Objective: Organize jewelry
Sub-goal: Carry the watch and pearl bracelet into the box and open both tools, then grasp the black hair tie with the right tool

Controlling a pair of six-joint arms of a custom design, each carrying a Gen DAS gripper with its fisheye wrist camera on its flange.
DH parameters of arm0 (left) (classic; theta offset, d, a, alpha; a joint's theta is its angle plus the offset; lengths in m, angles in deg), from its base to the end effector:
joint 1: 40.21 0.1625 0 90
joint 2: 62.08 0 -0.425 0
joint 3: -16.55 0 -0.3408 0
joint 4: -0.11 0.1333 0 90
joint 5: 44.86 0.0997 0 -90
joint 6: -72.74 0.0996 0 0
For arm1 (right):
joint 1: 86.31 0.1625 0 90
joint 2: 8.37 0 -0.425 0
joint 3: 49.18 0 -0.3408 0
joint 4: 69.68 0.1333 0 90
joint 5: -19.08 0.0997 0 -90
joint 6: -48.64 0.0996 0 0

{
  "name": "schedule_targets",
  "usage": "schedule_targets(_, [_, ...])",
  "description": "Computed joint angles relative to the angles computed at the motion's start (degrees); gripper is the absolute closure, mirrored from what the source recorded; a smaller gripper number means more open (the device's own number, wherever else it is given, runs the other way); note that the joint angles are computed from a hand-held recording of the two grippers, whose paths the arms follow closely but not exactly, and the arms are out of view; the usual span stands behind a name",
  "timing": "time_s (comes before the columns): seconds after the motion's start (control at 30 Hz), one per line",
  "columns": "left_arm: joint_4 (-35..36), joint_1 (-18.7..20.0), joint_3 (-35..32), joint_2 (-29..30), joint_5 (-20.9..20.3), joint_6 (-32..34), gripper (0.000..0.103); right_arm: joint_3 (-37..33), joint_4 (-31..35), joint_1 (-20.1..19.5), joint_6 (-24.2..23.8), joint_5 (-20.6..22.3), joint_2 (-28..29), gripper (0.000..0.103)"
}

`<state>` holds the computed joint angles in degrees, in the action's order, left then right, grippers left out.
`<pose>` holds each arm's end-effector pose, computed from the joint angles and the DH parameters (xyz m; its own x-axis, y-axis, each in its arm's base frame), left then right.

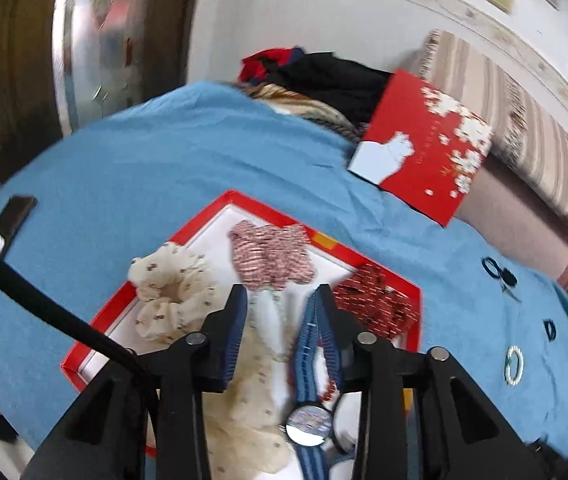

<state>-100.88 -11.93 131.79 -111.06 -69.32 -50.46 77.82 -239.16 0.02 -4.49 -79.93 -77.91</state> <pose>-0.2805 -0.4052 0.0658 -0.6731 -0.6196 -0.4037 0.1124 0.4539 -0.8839 0.0879 -0.4678 0.2196 -0.6366 -0.6670 0.3871 -0.7499 0.6525 -0.1088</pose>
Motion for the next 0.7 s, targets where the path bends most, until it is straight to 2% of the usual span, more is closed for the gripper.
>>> schedule_targets(0.1, [0.7,-0.9,-2.9,2.9,0.9,1.6,0.064,-0.9,-0.2,-2.2,-0.1,-1.1,-1.4,0.043])
schedule_targets(0.17, [-1.9,-1.3,-3.9,4.7,1.4,4.7,0.061,-1.3,-0.8,-3.8,-0.8,-1.7,-2.3,0.043])
schedule_targets(0.3, [-11.3,-1.1,-5.9,8.8,1.4,15.4,0.06,-2.2,0.2,-6.9,-1.2,-1.5,-4.7,0.043])
schedule_targets(0.37, [-13.6,-0.9,-7.5,11.0,1.1,19.7,0.06,-3.0,0.5,-8.3,-1.2,-1.3,-5.2,0.043])
schedule_targets(0.53, [-10.2,-0.9,-12.4,14.9,1.2,22.3,0.06,-5.2,1.8,-11.2,-0.7,-0.6,-6.0,0.043])
schedule_targets(0.7, [-11.1,-0.4,-15.1,17.2,1.2,25.7,0.059,-7.2,3.1,-13.4,-0.1,0.3,-6.3,0.043])
